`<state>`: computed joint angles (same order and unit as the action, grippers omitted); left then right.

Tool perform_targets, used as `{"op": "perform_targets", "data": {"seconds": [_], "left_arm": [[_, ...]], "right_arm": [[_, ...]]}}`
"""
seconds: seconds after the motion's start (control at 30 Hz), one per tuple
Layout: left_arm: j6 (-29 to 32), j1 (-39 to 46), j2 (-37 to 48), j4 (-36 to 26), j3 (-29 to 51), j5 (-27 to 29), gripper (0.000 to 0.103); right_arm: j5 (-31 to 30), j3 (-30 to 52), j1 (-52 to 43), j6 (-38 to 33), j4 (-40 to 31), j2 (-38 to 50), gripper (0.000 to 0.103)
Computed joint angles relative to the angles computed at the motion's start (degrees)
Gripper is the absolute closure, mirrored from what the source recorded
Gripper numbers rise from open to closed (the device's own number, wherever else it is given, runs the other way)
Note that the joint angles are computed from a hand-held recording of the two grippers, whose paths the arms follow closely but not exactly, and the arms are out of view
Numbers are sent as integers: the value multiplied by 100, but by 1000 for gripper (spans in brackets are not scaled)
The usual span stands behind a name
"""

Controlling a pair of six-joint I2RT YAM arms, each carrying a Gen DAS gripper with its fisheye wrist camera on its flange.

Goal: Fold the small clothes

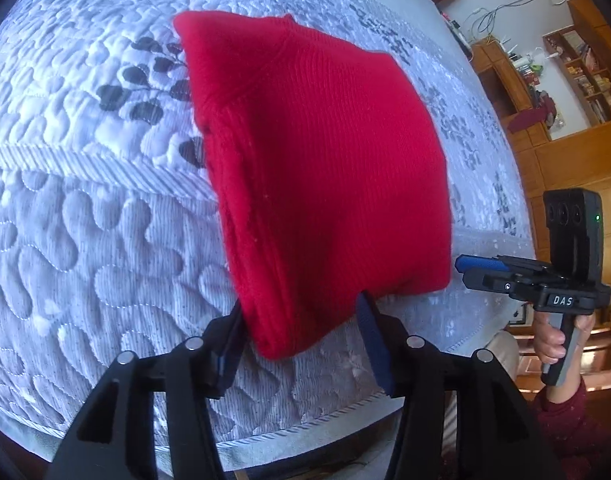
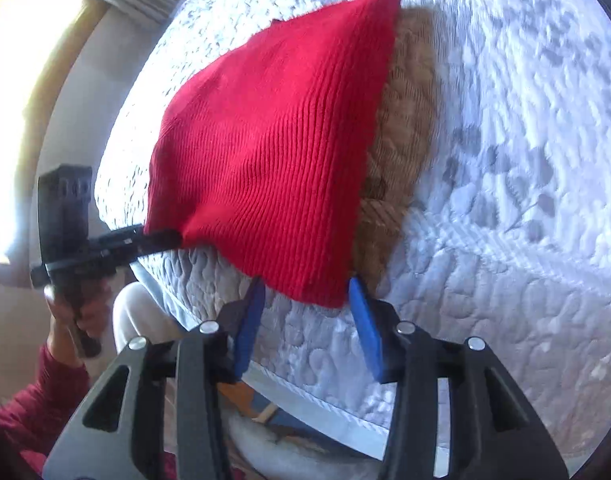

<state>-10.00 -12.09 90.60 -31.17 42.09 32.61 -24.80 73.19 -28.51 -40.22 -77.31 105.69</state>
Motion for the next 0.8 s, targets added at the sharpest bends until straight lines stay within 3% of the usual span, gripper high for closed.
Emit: {"op": "perform_targets", "data": {"seconds": [0.03, 0.1, 0.2, 0.33, 0.4, 0.47, 0.5, 0.63, 0.7, 0.8], "left_arm": [[86, 35, 55, -18, 26, -34, 52], [97, -131, 81, -44, 68, -315, 64], [275, -68, 216, -125, 155, -386, 72], [336, 187, 476, -127, 228, -67, 71], [354, 359, 244, -219, 246, 11, 67], [441, 532, 4, -349, 320, -113, 47], [493, 704, -58, -430, 450, -168, 45], [474, 1113, 283, -577, 1298, -739, 45], [451, 1236, 700, -628, 1969, -733, 46], [523, 1049, 1457, -833, 3072, -681, 46]], "right_arm": [[38, -62, 73, 67, 62, 36, 75], [204, -169, 250, 214, 214, 50, 98], [612, -316, 367, 229, 458, -78, 101], [722, -421, 485, 141, 542, -205, 101], [651, -297, 523, 14, 335, -226, 95], [555, 12, 480, -9, 139, -201, 84], [508, 175, 474, -15, 83, -157, 80], [259, 1225, 467, 195, -220, 296, 80], [253, 1738, 523, 377, -156, 612, 80], [51, 2829, 621, 770, -346, 1418, 66]]}}
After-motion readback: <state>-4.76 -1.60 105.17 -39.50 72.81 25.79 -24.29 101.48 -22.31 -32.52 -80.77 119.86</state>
